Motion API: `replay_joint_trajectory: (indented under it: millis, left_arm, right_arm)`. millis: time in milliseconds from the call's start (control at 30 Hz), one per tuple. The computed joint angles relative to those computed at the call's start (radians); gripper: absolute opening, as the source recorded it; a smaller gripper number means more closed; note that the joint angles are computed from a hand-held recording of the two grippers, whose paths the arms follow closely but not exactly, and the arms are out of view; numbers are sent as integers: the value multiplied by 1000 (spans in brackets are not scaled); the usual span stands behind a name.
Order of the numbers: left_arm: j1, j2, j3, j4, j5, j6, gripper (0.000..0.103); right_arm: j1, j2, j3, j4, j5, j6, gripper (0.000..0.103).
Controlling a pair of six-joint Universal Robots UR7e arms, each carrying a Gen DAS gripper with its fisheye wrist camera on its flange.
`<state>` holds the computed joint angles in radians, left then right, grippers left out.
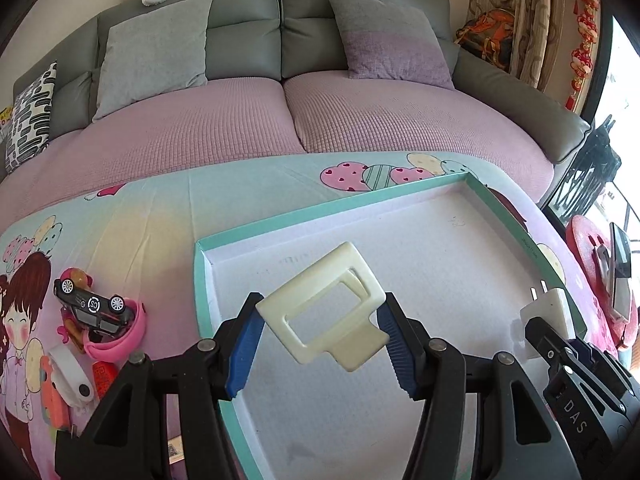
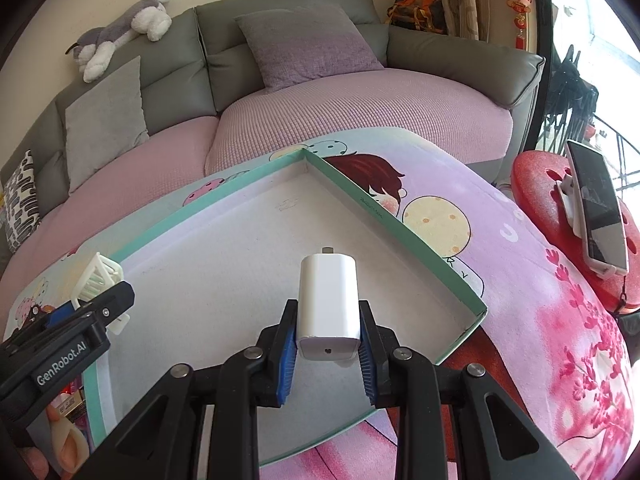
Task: Organize rigid objects
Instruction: 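Carry the stand into the tray and open the left gripper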
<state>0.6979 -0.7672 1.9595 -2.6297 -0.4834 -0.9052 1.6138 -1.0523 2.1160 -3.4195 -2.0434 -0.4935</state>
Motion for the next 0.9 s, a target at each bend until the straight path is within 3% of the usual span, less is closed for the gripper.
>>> replay_joint_trajectory:
  millis: [367,900]
  left_arm:
    - [14,26,-40,64,-15,-6,60]
    - [18,-2,-30,152,-34,-108,60]
  right_arm:
    - [-9,-2,-8,44,1,28,29]
    - [-12,-6,-13,73,0,39,31]
